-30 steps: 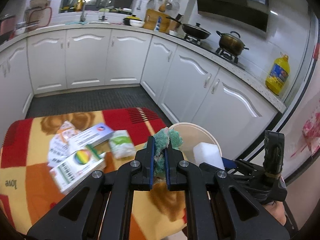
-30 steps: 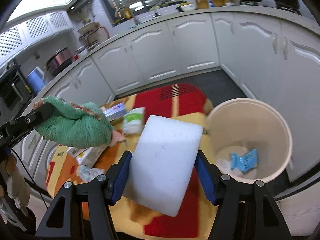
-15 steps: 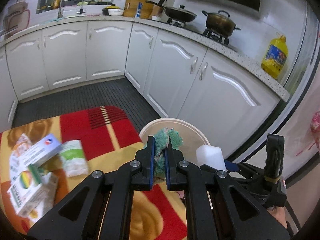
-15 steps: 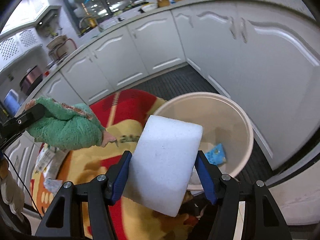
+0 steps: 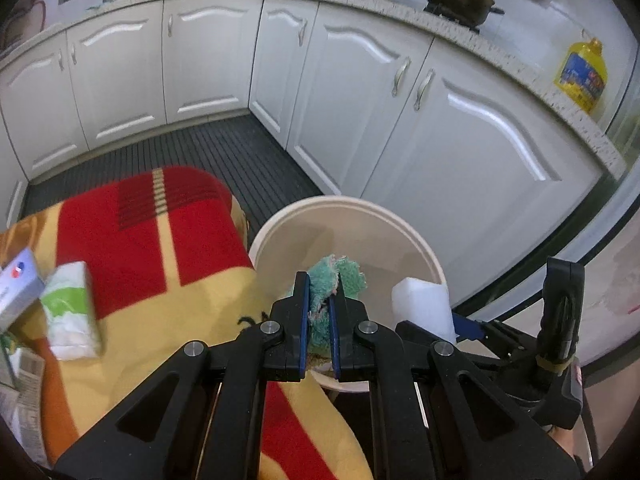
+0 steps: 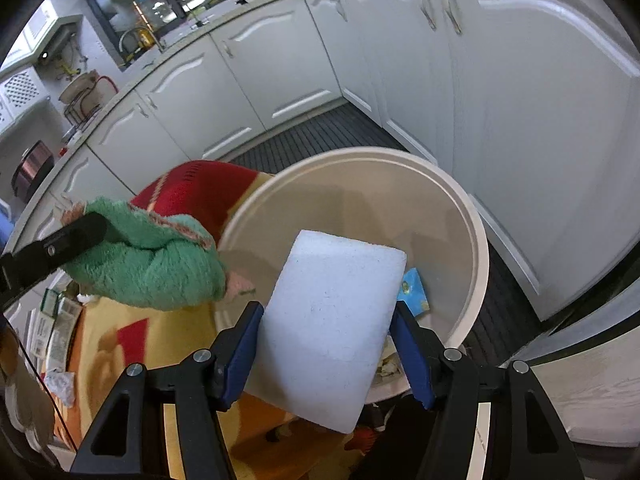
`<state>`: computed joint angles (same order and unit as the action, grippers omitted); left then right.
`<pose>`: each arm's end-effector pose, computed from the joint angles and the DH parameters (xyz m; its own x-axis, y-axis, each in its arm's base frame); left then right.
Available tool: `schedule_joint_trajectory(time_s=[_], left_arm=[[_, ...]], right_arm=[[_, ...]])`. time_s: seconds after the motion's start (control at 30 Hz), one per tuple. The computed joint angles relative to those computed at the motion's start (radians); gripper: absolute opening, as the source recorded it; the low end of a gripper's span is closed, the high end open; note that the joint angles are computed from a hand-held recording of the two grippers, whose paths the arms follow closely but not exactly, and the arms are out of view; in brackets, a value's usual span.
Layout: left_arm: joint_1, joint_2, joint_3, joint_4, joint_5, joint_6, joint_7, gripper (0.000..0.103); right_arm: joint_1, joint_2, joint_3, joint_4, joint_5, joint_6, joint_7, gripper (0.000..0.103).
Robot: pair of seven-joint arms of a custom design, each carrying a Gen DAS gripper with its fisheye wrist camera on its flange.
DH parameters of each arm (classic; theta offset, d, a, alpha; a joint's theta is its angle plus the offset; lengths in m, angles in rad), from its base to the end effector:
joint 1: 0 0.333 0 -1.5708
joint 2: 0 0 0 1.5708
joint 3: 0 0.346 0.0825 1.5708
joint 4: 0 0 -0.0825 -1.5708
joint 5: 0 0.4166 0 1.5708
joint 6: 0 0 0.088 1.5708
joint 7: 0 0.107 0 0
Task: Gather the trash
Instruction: 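Carry towel and sponge over the beige bin and open both tools to drop them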
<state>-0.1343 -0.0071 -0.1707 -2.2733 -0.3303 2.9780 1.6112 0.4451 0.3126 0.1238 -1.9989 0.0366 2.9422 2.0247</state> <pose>0.5665 -0.1549 0.4496 -0.1176 -0.9677 0.2229 -0.7815 -0.0483 -0.6221 0.5791 0.3604 0.3835 0.1473 -0.9370 -0.3168 -0.8648 0.0335 -0.5011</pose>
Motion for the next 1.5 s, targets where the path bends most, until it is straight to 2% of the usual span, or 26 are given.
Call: schedule_joint_trajectory(time_s=[0.33, 0.47, 0.57, 0.63, 0.7, 1.0, 1.4, 1.5], left_arm=[[0.010, 0.050, 0.002, 0.023, 0.155, -0.014, -0.146, 0.006], [0.019, 0.048, -0.007, 0.023, 0.128, -0.025, -0.123, 0.008], [0.022, 0.046, -0.012, 0.023, 0.085, -0.034, -0.091, 0.023], [0.024, 0.038, -0.017, 0.015, 0.026, -0.039, -0.047, 0.037], [0.022, 0.033, -0.016, 0.010, 0.006, -0.042, -0.032, 0.040], [0.005, -0.012, -0.004, -0.036, 0.016, -0.021, -0.033, 0.040], [-0.003, -0.093, 0.012, -0.115, 0.138, 0.035, -0.128, 0.040], [-0.020, -0.114, 0.029, -0.129, 0.110, 0.042, -0.105, 0.040]], right_arm=[[-0.022, 0.069, 0.019, 0.049, 0.043, -0.027, -0.036, 0.065], [-0.015, 0.079, 0.006, 0.061, 0.036, -0.059, -0.031, 0.066], [-0.012, 0.077, -0.001, 0.059, 0.032, -0.066, -0.021, 0.068], [-0.015, 0.072, 0.004, 0.054, 0.037, -0.067, -0.022, 0.069], [-0.019, 0.071, 0.007, 0.055, 0.041, -0.071, -0.025, 0.069], [-0.011, 0.046, 0.005, 0.026, 0.041, -0.065, -0.008, 0.069], [0.033, -0.008, -0.011, -0.015, -0.020, -0.033, 0.050, 0.070], [0.046, -0.025, -0.017, -0.024, -0.043, -0.025, 0.070, 0.070]])
